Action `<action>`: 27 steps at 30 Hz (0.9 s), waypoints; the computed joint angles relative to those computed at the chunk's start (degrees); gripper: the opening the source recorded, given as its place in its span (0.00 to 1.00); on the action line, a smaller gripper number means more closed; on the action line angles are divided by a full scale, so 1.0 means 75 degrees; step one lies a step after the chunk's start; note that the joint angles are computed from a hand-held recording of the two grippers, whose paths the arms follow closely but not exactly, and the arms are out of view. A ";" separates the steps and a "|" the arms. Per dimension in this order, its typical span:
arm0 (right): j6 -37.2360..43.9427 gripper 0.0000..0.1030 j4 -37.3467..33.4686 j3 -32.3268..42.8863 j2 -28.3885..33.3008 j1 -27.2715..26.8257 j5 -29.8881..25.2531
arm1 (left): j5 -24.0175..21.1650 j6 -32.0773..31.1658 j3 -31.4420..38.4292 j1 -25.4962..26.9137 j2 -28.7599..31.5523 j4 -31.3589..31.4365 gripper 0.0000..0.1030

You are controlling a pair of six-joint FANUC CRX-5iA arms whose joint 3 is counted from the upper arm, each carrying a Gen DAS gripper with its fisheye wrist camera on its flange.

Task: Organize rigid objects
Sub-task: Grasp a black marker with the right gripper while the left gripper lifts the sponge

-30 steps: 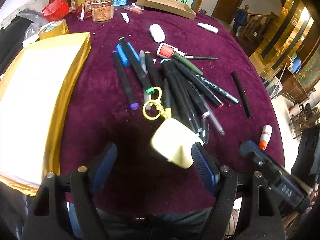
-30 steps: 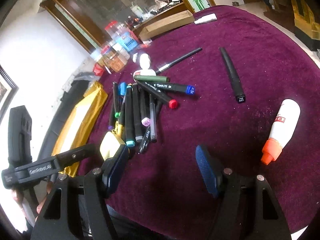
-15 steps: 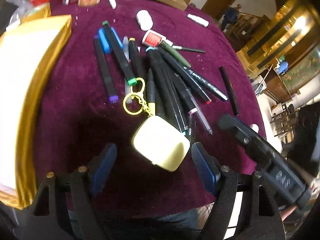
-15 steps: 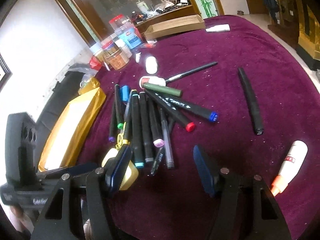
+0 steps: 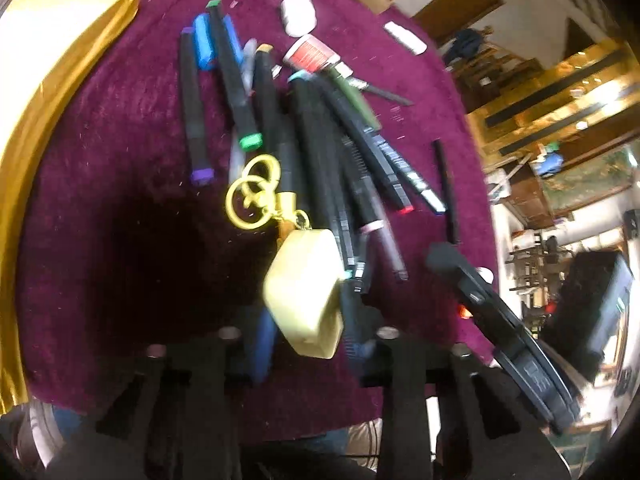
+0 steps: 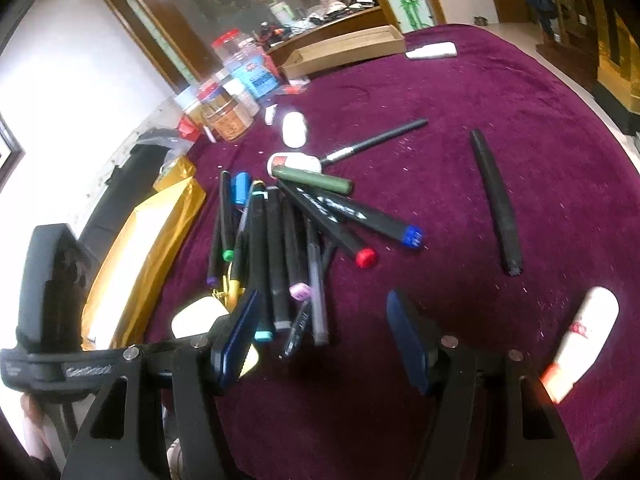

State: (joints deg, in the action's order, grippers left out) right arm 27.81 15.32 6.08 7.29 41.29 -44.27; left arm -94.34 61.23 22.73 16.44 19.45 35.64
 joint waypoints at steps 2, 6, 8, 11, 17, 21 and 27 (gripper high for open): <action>0.0259 0.58 -0.0087 0.0167 0.0089 -0.0018 -0.0014 | 0.0044 -0.0135 0.0080 0.0072 -0.0034 -0.0028 0.14; 0.1058 0.52 -0.0358 0.0858 0.0505 -0.0040 -0.0234 | -0.0185 -0.0089 0.0155 0.0326 0.0113 0.0242 0.14; 0.1248 0.48 -0.0215 0.1282 0.0798 -0.0025 -0.0543 | -0.0286 -0.0089 0.0165 0.0471 0.0164 0.0421 0.14; 0.1466 0.38 0.0037 0.1878 0.1224 -0.0041 -0.1061 | -0.0299 -0.0116 0.0221 0.0621 0.0167 0.0511 0.14; 0.2061 0.29 0.0085 0.3245 0.2172 -0.0246 -0.2211 | -0.0422 -0.0038 0.0316 0.0839 0.0254 0.0749 0.14; 0.2198 0.29 0.0049 0.3742 0.2478 -0.0427 -0.2727 | -0.0410 0.0037 0.0284 0.0890 0.0261 0.0846 0.14; 0.3070 0.24 -0.1501 0.4249 0.2675 -0.0896 -0.3347 | -0.0498 -0.0188 0.0188 0.0962 0.0286 0.1110 0.14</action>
